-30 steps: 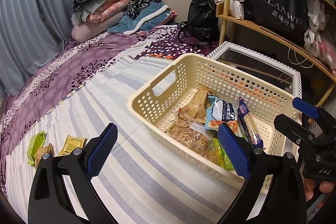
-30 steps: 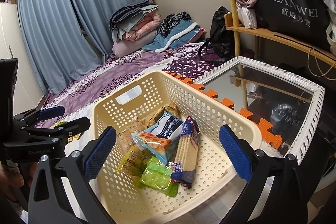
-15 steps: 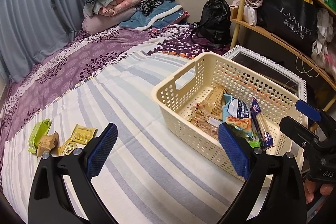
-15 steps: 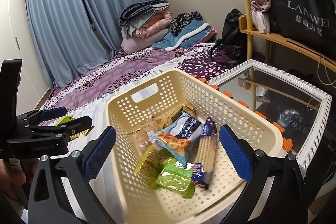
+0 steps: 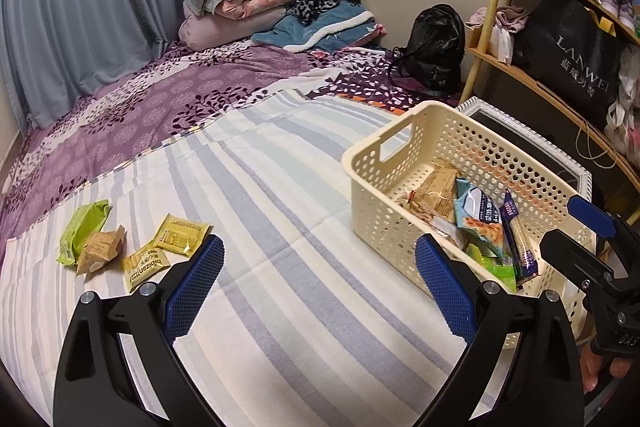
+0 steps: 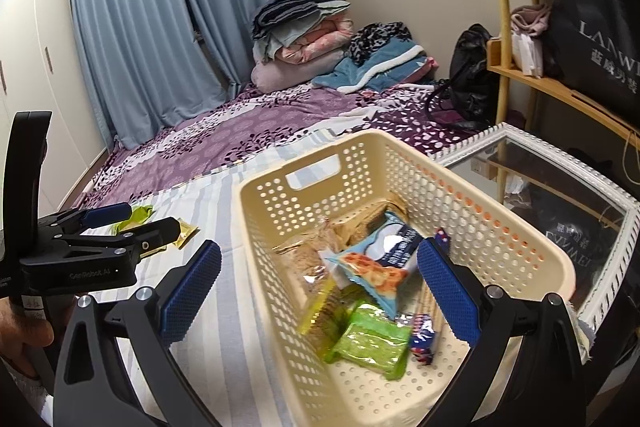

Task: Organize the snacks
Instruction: 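Move both tools back over the remaining snacks on the bed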

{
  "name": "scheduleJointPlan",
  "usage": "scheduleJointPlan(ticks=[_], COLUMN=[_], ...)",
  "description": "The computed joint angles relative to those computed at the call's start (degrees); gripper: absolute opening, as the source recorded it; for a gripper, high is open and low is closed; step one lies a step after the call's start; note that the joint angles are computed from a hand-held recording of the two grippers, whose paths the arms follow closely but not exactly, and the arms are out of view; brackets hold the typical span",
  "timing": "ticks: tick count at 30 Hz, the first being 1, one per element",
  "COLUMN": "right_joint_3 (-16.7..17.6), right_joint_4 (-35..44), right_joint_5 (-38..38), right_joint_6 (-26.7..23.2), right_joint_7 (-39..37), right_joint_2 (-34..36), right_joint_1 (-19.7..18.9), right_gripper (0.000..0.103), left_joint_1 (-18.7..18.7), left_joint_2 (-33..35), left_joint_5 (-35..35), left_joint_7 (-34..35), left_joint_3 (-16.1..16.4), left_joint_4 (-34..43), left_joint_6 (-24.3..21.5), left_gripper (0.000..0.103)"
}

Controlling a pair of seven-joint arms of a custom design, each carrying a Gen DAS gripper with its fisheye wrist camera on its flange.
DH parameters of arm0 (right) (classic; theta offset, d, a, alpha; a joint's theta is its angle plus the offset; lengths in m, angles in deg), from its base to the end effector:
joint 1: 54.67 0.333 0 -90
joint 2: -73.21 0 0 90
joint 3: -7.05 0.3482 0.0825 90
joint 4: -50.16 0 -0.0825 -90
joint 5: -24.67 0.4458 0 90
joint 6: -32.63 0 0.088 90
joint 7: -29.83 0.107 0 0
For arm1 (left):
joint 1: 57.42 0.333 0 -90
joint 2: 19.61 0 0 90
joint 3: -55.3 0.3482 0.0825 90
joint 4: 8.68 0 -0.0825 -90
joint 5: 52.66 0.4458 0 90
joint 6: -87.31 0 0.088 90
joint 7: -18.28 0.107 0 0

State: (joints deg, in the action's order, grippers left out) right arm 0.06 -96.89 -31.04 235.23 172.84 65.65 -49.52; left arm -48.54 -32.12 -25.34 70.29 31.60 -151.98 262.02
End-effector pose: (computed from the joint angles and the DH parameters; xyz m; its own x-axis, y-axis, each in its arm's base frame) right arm 0.4858 0.0850 0.4002 0.2318 -0.9529 -0.1957 -0.5898 0.0223 -0.8072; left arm 0.5029 -0.1738 0.4265 -0.0848 -0.9963 0.0126 -0.7167 0.0522 -0.6954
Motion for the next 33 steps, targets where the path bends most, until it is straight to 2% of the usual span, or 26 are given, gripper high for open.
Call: scheduleJointPlan(ticks=[11, 18, 25, 33], right_joint_3=[0.83, 2.31, 4.96, 7.29], right_joint_4=[2.48, 5.18, 7.38, 11.25], right_joint_5=[-7.33, -14.82, -20.17, -30.67], right_joint_6=[-1.69, -2.27, -2.73, -3.58], right_joint_7=[5.16, 11.38, 14.98, 23.94], right_joint_2=[1.08, 2.9, 4.74, 7.48], right_joint_1=[2.57, 3.5, 3.61, 3.96], right_gripper=[0.098, 0.098, 0.098, 0.098], left_joint_1=[-0.89, -1.57, 2.39, 5.64], left_joint_2=[-1.66, -2.95, -4.37, -5.64], left_joint_5=[-7.77, -16.51, -20.12, -22.38], left_joint_7=[4.72, 9.07, 9.72, 10.49], left_joint_3=[3.61, 6.62, 6.53, 6.44], left_joint_4=[-4.67, -9.43, -13.04, -15.14], left_joint_6=[0.95, 1.28, 0.95, 0.97], left_gripper=[0.098, 0.098, 0.098, 0.098])
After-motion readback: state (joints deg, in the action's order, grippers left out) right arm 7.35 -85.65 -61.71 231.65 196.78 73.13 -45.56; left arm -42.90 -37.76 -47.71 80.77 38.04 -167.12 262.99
